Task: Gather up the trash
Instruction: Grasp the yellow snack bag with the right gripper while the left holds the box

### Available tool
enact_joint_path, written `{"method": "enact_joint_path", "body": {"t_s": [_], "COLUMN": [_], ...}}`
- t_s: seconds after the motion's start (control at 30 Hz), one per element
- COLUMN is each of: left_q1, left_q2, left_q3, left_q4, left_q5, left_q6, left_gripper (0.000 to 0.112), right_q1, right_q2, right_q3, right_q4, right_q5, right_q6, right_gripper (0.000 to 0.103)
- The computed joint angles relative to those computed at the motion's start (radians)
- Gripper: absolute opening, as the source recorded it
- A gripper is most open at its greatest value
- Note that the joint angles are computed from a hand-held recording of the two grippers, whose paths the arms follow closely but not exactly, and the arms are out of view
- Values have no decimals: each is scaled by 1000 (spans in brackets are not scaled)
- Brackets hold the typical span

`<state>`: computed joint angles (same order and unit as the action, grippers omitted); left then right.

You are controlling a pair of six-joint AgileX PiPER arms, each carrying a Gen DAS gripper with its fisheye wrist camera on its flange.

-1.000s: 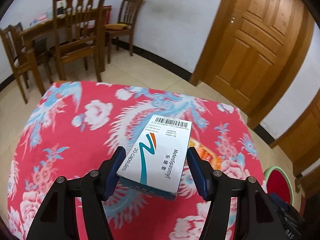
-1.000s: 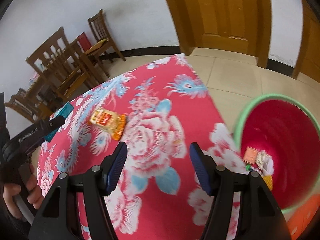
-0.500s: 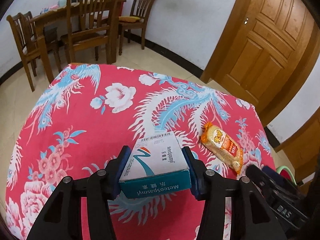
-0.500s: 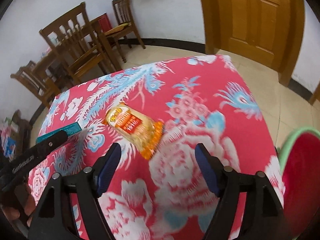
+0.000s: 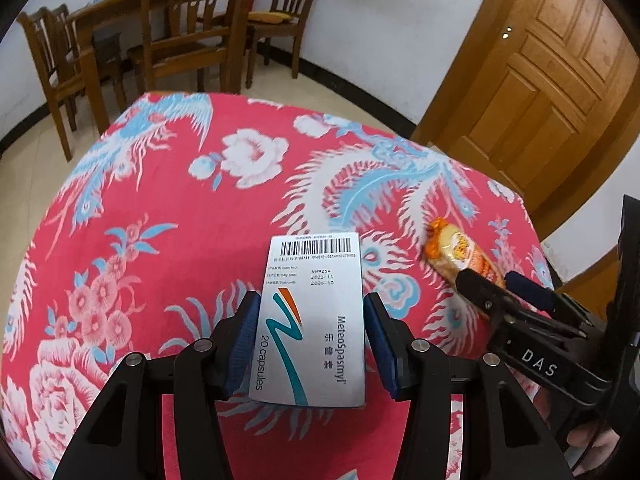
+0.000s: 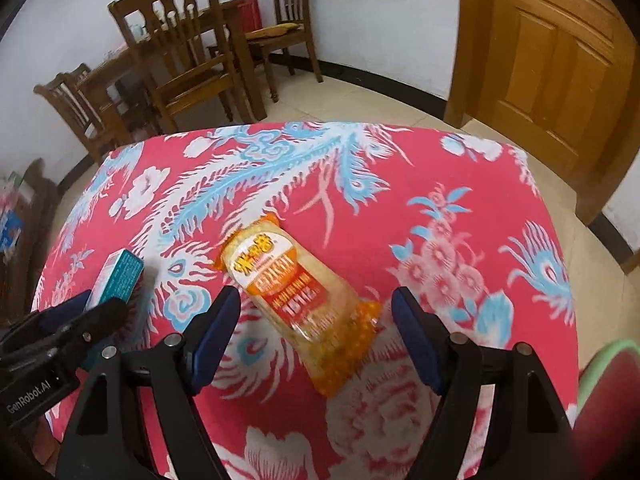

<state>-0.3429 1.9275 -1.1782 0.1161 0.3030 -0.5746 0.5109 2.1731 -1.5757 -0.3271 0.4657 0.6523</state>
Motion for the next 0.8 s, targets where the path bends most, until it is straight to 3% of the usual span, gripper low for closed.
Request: {"method": "enact_joint_path", "body": {"t_s": [0.13,0.3,0.5,0.8], "left_q1": [4,-8,-17,-49], "left_q2": [9,17,15,-26], "left_q3": [-4,-11,-7,21], "left_q4": [-8,43,97,158], "left_q5": [2,8,8,-11], "left_q6": [4,-39,-89,-133], "left_gripper": [54,54,54,52], "right_q1": [4,15,8,12], "right_q2": [32,13,-40,-194], "right_q3": [-43,-9,77,291], "right_q4": [20,-44,-29,-153], "right_q5": [21,11,-48,-135], "right_q6": [-39,24,75,282], "right_gripper": [77,55,46,45]}}
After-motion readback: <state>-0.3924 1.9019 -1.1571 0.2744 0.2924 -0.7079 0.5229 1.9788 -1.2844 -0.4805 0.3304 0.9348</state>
